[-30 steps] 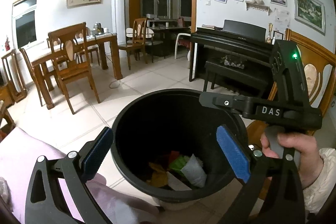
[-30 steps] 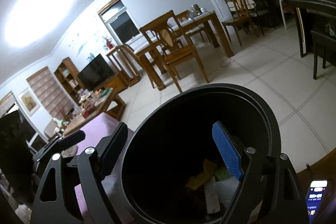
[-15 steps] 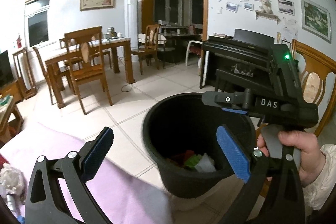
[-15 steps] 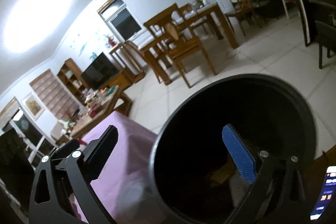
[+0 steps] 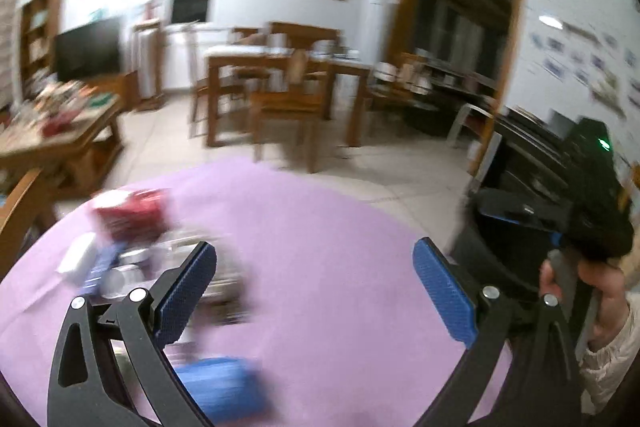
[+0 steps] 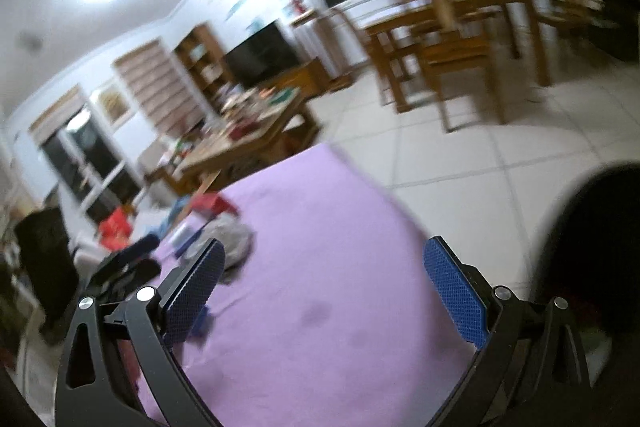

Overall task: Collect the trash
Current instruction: 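Grasp the white cylinder with the left tool while the right tool grasps the red box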

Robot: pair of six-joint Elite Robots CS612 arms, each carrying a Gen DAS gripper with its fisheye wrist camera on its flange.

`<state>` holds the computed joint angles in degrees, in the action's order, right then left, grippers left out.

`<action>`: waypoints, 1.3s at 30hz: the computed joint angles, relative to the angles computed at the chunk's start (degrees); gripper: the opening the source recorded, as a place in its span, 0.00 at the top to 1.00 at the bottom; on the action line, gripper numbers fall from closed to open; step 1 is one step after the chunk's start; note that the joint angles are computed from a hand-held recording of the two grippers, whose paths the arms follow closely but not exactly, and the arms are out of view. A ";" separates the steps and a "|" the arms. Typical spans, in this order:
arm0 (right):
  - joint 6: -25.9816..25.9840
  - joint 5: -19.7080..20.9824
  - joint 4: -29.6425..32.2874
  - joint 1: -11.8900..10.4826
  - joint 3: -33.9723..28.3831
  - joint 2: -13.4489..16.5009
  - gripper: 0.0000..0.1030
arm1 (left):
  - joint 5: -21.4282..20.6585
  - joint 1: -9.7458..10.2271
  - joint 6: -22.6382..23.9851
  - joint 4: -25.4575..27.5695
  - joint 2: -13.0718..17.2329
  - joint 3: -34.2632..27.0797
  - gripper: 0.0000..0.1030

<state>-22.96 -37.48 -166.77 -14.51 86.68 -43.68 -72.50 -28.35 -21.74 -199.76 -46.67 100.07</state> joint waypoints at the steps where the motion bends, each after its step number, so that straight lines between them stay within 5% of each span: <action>1: -1.30 -0.42 0.75 0.87 -0.10 -0.14 0.05 | 0.26 0.90 -1.23 0.49 -0.37 0.72 0.05; 9: -15.35 -6.05 7.23 10.61 -5.09 0.98 0.05 | -4.67 8.56 -6.72 7.98 -0.98 1.08 0.07; 15: -20.90 -10.55 11.57 16.14 -12.61 4.74 0.16 | -12.93 12.29 -6.59 14.92 1.18 -2.86 0.40; 20: -24.45 -14.91 17.15 19.33 -19.99 8.86 0.17 | -16.88 13.57 -6.67 12.81 2.16 -2.72 0.49; 25: -25.14 -19.32 24.98 21.20 -26.34 12.16 0.52 | -17.94 14.22 -7.27 10.90 2.21 -1.82 0.56; 29: -24.75 -19.02 26.36 21.24 -26.71 12.87 0.66 | -16.94 13.88 -7.63 10.81 2.18 -1.95 0.56; 39: -22.52 -13.03 24.22 18.17 -19.28 8.72 0.68 | -19.18 14.00 -9.79 8.88 1.91 -0.97 0.54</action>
